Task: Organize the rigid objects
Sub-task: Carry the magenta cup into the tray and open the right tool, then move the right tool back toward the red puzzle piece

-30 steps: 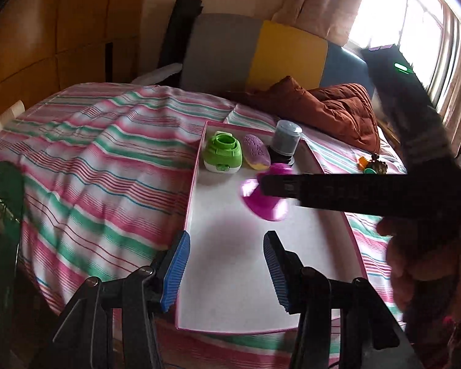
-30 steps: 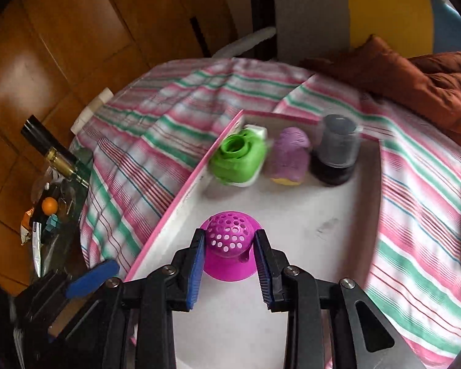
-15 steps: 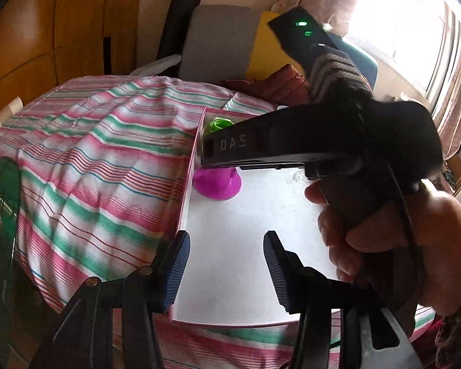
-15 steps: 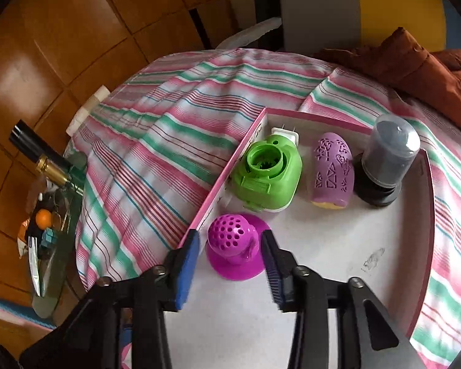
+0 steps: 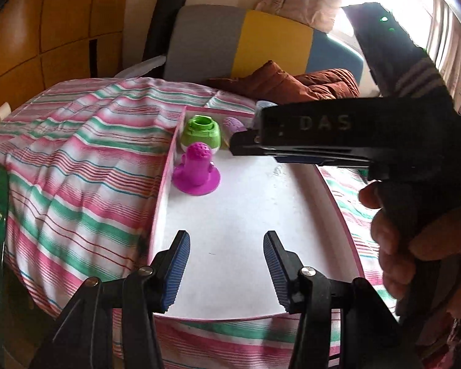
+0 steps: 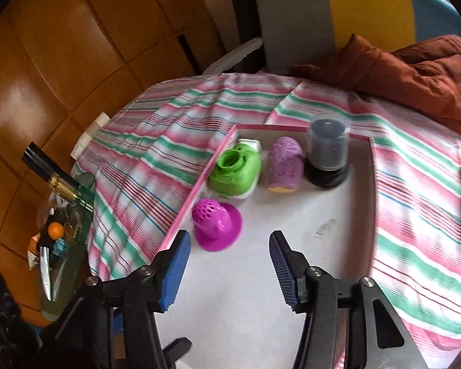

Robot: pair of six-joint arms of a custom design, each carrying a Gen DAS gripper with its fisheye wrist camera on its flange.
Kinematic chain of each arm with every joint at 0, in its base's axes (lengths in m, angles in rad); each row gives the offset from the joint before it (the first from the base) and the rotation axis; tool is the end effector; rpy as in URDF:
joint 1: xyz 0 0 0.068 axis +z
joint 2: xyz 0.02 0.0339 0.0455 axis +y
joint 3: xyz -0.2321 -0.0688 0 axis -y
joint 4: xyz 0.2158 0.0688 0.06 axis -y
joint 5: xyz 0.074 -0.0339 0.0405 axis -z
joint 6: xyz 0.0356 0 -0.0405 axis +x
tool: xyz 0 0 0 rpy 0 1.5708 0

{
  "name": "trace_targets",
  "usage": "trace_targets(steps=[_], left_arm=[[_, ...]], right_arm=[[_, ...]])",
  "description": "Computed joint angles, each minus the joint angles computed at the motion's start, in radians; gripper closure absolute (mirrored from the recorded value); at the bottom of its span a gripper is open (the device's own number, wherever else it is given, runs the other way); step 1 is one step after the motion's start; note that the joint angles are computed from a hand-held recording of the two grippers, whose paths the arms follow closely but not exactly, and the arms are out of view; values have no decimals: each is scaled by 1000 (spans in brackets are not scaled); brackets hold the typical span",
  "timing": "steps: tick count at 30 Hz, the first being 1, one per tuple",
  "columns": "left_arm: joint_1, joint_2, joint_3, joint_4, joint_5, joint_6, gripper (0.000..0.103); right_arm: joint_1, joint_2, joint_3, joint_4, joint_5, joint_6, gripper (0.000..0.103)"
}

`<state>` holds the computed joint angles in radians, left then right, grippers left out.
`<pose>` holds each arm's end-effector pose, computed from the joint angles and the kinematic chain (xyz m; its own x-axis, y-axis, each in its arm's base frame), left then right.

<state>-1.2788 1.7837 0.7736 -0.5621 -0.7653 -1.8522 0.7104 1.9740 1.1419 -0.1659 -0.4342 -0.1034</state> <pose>0.0911 -0.2174 0.0898 -0.5838 -0.4645 -0.6659 -0.4684 0.8626 -0.1910 0.2619 0.2450 0.1185 -0.5548 -0.6008 -0.5756 -0.8261 0.4796 0.2957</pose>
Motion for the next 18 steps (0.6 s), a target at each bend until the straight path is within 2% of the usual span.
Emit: trace_targets(steps=[6, 9, 14, 18], left_arm=[[-15, 11, 23, 9, -26, 42, 53], [-18, 25, 39, 6, -41, 70, 53], [-33, 60, 91, -23, -61, 100, 53], [-44, 87, 126, -23, -85, 163, 53]], right_arm=[[-65, -127, -157, 95, 93, -55, 49], [-129, -170, -215, 126, 106, -75, 49], [-287, -164, -219, 67, 79, -132, 49], [-420, -122, -203, 24, 95, -233, 45]])
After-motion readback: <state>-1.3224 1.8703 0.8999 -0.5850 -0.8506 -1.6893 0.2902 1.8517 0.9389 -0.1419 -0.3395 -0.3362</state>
